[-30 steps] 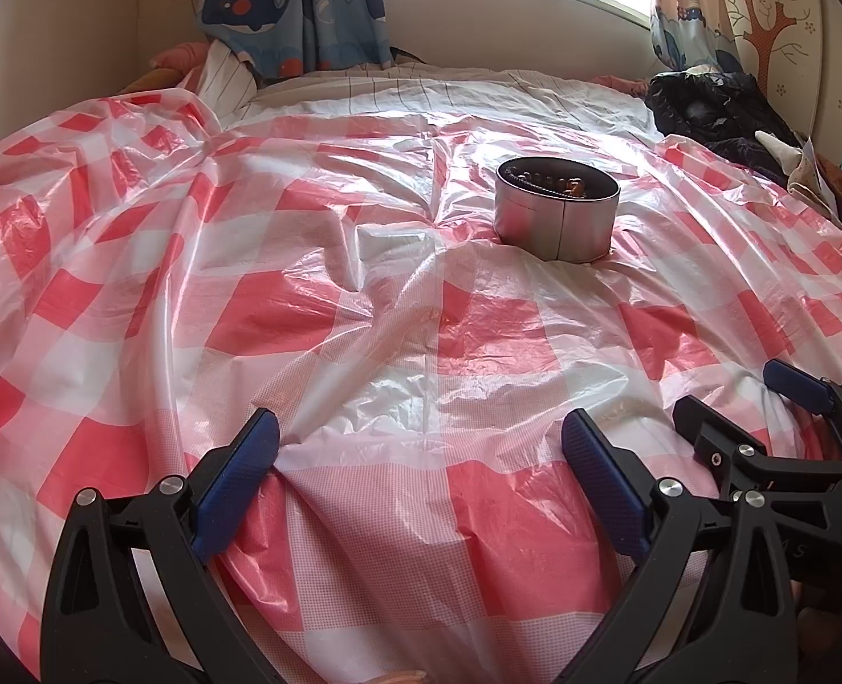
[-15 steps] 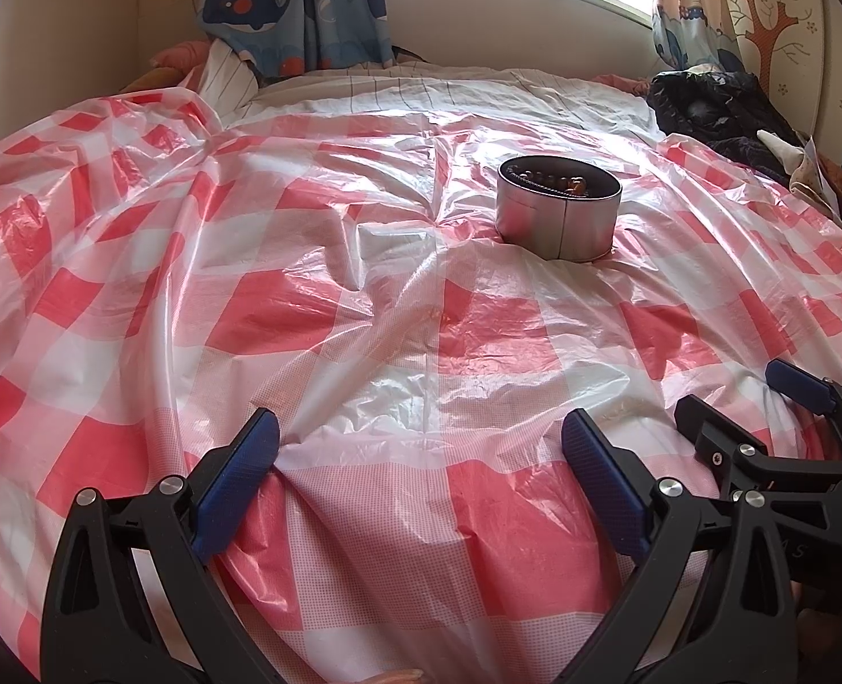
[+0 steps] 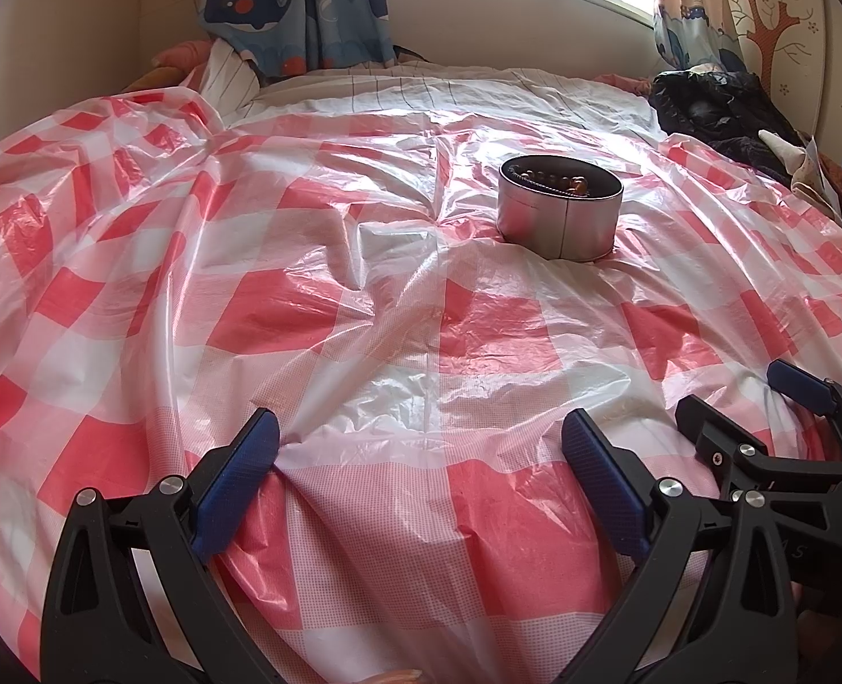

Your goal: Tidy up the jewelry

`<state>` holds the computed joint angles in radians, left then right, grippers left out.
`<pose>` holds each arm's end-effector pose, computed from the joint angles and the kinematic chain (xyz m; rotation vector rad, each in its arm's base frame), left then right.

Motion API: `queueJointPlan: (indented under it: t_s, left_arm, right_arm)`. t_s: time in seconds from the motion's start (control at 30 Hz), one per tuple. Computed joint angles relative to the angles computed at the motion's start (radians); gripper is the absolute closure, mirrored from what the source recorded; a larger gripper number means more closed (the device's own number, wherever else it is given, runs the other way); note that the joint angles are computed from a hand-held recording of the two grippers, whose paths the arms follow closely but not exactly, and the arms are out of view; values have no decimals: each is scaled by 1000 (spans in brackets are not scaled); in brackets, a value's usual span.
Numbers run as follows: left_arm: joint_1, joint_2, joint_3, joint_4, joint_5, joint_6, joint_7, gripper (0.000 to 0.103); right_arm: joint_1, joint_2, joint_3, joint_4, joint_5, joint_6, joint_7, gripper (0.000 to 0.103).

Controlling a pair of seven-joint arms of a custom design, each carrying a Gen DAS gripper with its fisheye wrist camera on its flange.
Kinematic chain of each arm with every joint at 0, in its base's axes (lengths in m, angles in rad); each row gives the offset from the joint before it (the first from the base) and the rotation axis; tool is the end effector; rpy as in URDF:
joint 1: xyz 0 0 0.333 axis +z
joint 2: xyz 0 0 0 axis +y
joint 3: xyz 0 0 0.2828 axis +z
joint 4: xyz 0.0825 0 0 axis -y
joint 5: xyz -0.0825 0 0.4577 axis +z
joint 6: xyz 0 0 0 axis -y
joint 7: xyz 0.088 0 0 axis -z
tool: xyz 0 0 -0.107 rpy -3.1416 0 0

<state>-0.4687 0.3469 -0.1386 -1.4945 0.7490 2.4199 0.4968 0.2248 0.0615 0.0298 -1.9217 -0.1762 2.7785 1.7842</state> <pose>0.6409 -0.4249 0.4898 -1.7995 1.6886 -0.7681 0.6657 0.1809 0.4897 -1.8780 1.5688 -0.6727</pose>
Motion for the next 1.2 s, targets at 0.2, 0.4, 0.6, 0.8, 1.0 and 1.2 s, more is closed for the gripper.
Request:
queueJointPlan:
  t_s: [0.2,0.4,0.6,0.8,1.0,1.2]
  left_arm:
    - [3,-3,-1,-8,-6,2,1,8]
    - [3,-5,-3,-10,-10,-2,3,8]
    - [3,3,-4,3,-16,-9,10,8]
    - [1,8,-3,12,-24,-23,16,8]
    - [-1,14,-3,23,-34,-32,25,8]
    - [-2,14,-1,23,-35,-32,25,8]
  right_arm:
    - [-4,0,-5,4,-17,-19,14,9]
    - [-4,6,-5,15,-20,-35,15,8]
    - [0,12,-6,27,-40,-52,35,8]
    - [4,19,-6,39,-60,-70,60,8]
    - [9,26,-7,52,-80,-85,83,8]
    - [9,28,-8,54,-81,-87,83,8]
